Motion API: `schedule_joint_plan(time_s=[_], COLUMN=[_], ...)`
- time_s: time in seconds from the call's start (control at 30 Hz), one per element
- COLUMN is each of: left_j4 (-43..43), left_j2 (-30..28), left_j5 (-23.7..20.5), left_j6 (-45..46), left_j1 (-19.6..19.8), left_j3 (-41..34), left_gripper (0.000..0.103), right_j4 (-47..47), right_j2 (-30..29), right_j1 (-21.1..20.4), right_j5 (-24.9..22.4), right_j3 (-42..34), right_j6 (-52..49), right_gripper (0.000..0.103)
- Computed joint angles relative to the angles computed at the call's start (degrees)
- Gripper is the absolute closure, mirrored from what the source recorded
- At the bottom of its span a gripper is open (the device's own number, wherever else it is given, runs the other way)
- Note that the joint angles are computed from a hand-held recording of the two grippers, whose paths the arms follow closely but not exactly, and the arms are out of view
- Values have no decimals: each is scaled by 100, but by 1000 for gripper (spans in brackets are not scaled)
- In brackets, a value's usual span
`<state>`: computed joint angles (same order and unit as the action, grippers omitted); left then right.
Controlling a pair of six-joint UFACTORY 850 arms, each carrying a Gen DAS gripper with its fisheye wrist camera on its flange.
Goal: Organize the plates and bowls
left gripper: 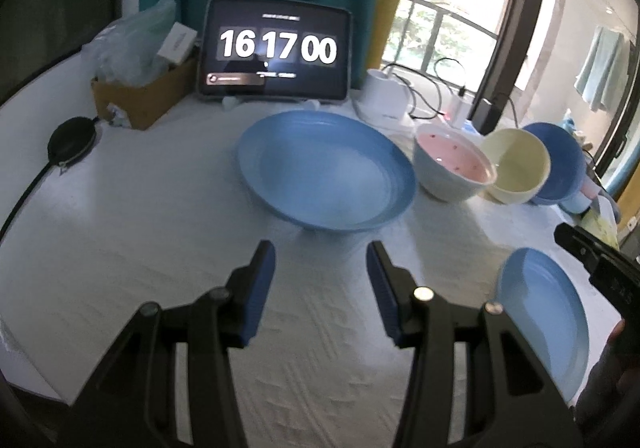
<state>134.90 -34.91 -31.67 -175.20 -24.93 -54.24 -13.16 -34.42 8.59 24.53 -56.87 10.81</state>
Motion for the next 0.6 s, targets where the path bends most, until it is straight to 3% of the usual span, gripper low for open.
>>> schedule_joint_plan(time_s=[0.1,0.6], left_j4=[-307,63], left_j2=[-64,-537], left_j5=[-32,283], left_j6=[368,322], left_j1=[72,590], left_j3=[-75,-643], left_gripper=[54,54], right_j4=[4,-166], right_j2=[-86,-575], right_j1=[69,352], right_j5=[-70,-558], right_j3=[-114,-784], right_j6=[-12,260], right_gripper=[69,69])
